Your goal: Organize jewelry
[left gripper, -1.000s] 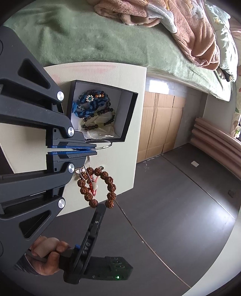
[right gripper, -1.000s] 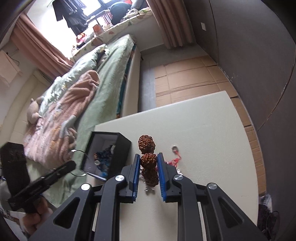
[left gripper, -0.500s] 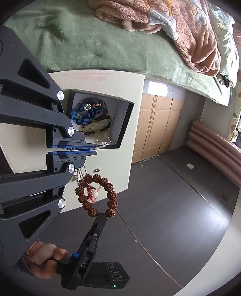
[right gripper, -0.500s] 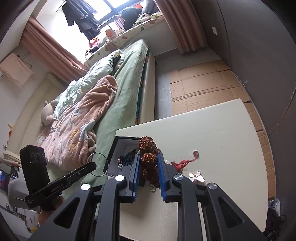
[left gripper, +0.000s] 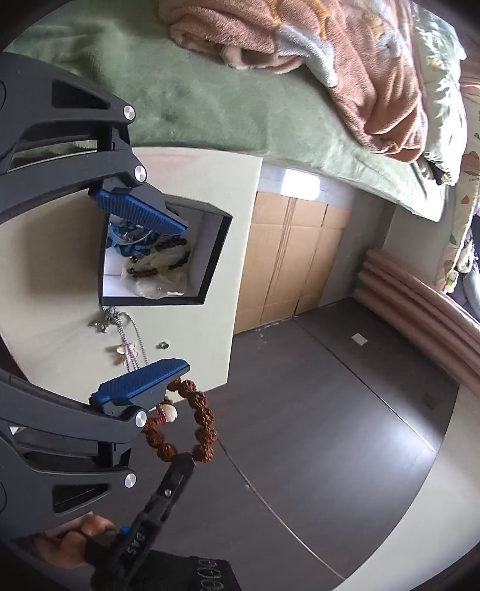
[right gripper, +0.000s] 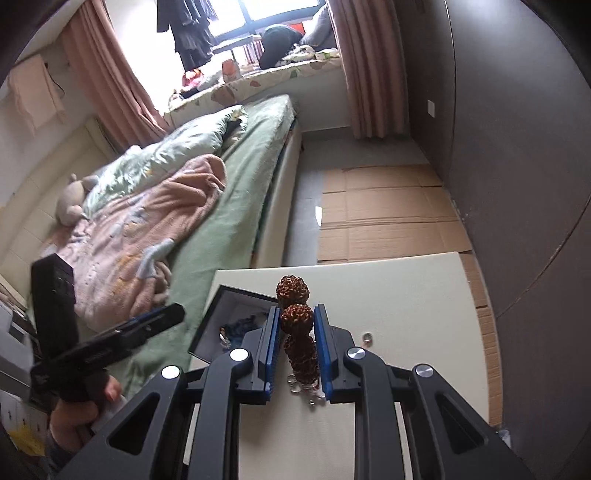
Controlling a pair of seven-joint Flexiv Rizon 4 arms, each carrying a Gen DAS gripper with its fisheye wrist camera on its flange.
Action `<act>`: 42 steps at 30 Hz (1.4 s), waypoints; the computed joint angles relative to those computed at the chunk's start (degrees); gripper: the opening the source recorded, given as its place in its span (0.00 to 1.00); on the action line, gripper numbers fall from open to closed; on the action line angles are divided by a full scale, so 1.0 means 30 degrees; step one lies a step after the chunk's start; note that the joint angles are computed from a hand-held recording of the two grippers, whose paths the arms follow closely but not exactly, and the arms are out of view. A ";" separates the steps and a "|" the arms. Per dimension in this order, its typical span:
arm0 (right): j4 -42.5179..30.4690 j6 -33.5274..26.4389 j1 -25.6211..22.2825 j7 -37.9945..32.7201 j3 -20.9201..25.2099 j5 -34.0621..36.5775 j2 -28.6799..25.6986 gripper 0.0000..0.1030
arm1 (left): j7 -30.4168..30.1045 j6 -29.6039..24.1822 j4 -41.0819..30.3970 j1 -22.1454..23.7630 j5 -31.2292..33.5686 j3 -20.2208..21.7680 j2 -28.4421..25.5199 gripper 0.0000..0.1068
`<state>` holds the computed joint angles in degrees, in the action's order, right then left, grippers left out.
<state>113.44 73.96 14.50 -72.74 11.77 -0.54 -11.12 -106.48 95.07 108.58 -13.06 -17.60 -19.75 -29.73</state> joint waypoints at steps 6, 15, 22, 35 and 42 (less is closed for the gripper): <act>-0.0251 -0.0511 -0.0393 -0.0316 0.0087 0.0662 -0.0315 0.18 | 0.0131 0.0226 0.0270 0.0553 0.0082 -0.0635 -0.0219 0.72; -0.1624 -0.1214 -0.0215 -0.2233 0.1150 0.2677 -0.0796 0.18 | -0.0297 0.0915 0.1268 0.1661 0.0437 -0.1530 0.0091 0.74; -0.2664 -0.1751 0.0340 -0.2856 0.1498 0.3553 -0.1264 0.18 | -0.0956 0.1407 0.2327 0.2580 0.0900 -0.1841 0.0789 0.76; -0.3753 -0.1091 0.1193 -0.2759 0.1368 0.3301 -0.0477 0.18 | -0.1952 0.1636 0.3154 0.3614 0.1559 -0.2082 0.1348 0.76; -0.4254 -0.0949 0.1456 -0.2606 0.1098 0.2639 0.0212 0.18 | -0.2114 0.1671 0.3114 0.3722 0.1761 -0.2192 0.1479 0.76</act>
